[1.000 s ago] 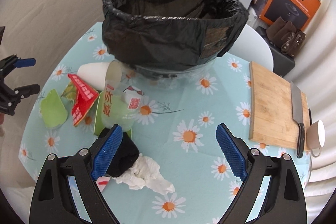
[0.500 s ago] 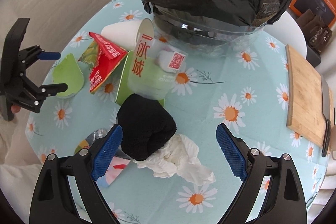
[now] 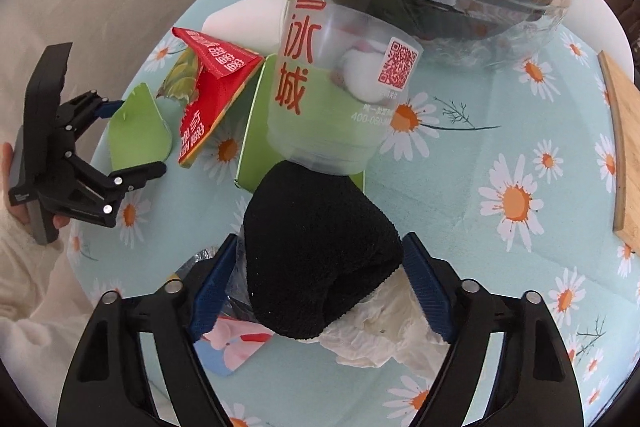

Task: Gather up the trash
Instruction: 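Grasp the green plastic scoop with the left tool while the right tool grasps the black sponge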

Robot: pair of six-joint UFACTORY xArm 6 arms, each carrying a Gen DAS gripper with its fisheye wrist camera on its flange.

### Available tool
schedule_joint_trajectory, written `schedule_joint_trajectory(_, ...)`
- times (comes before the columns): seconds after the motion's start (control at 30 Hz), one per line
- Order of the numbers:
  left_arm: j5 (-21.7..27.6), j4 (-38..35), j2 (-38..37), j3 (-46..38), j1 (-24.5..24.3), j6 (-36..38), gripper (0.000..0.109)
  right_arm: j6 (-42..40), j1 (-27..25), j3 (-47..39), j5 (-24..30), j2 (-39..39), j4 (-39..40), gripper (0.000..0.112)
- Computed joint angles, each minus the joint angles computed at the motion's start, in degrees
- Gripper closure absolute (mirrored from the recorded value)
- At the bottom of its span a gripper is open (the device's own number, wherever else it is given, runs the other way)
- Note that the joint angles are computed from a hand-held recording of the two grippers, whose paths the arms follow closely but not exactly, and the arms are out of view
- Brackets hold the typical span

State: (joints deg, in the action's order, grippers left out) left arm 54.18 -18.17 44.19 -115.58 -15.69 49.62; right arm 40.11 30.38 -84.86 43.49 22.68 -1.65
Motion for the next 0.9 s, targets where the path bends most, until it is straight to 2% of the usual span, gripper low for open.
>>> schedule_joint_trajectory(0.07, 0.3, 0.2, 0.2, -0.3, 0.0, 0.0, 0.010, 0.1, 0.1, 1.4, -2.6, -0.2, 1.8, 0.048)
schedule_joint_trajectory(0.2, 3.6, 2.8, 2.4, -4.8, -0.5, -3.1, 0.009, 2.0, 0.6, 2.7, -4.7, -0.2, 2.2, 0.050)
schedule_joint_trajectory(0.3, 3.4, 2.0, 2.8, -5.2, -0.6, -1.8, 0.009, 2.9, 0.9, 3.5, -5.5, -0.8, 1.9, 0.053)
schedule_joint_trajectory(0.5, 0.4, 0.8, 0.5, -0.9, -0.7, -2.0, 0.011, 4.6, 1.8, 3.0, -2.9, -1.8, -0.3, 0.054)
schedule_joint_trajectory(0.57, 0.3, 0.4, -0.7, 0.6, -0.8, -1.1, 0.019, 5.5, 2.0, 3.7, -2.1, -3.2, -1.6, 0.054)
schedule_joint_trajectory(0.6, -0.4, -0.5, -1.9, 2.2, -0.8, 0.0, 0.025, 6.2, 2.0, 4.3, -2.2, -4.0, -2.2, 0.054)
schedule_joint_trajectory(0.63, 0.2, -0.4, -1.9, 2.1, -0.8, -0.1, 0.026, 7.0, 2.0, 5.1, -2.7, -4.7, -2.8, 0.054)
schedule_joint_trajectory(0.9, 1.5, 0.9, -5.0, 5.5, -0.9, -2.7, 0.026, 8.4, 1.5, 10.7, -5.9, -10.8, -6.4, 0.054)
